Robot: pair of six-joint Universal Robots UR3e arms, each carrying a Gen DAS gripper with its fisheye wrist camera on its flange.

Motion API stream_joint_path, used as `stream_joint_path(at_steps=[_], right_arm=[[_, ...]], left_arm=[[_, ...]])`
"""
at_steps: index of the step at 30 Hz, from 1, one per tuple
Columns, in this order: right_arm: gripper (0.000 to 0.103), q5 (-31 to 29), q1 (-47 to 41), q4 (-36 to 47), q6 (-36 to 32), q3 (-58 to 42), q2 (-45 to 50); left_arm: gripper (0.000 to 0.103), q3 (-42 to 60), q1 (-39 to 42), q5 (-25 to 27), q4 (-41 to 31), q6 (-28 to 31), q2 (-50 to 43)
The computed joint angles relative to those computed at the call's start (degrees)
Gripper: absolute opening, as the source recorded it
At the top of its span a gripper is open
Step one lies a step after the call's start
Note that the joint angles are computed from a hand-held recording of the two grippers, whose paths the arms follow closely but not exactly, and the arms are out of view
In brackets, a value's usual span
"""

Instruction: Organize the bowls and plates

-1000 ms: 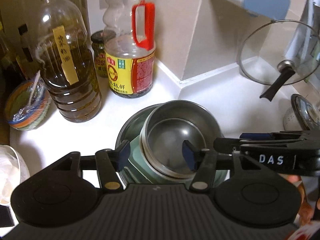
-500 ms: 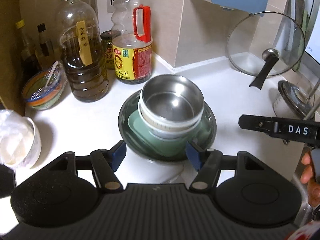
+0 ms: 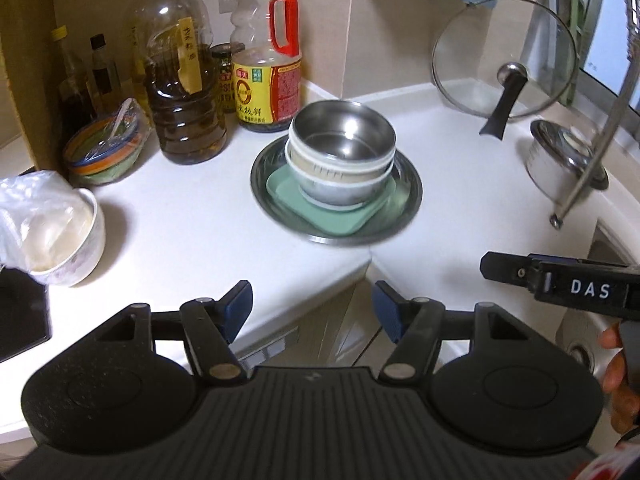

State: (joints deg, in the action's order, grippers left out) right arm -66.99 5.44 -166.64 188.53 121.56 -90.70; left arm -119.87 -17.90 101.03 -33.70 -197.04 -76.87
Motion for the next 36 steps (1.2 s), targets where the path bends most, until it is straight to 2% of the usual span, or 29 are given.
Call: stream_joint_path(at_steps=[9, 16, 22, 36], right_arm=[[0.063, -9.1, 9.2, -2.4, 8.1, 9.9, -9.5], [0.068, -13.3, 13.7, 0.1, 11.1, 13.2, -15.5], [0.069, -12.1, 12.3, 2.0, 9.7, 15.7, -20.6], [0.071, -3.4, 2.2, 10.7, 0.0, 18.4, -28.3]], left_arm=[[0.064, -8.9, 0.1, -3.1, -5.1, 2.7, 14.4], [0.064, -10.9, -2.3, -2.4, -9.4, 1.0, 20.3], [0.064, -10.0, -6.1, 0.8, -9.8, -1.9, 19.8], [0.064, -4.5, -14.9, 6.9, -8.5, -10.6, 10.9]])
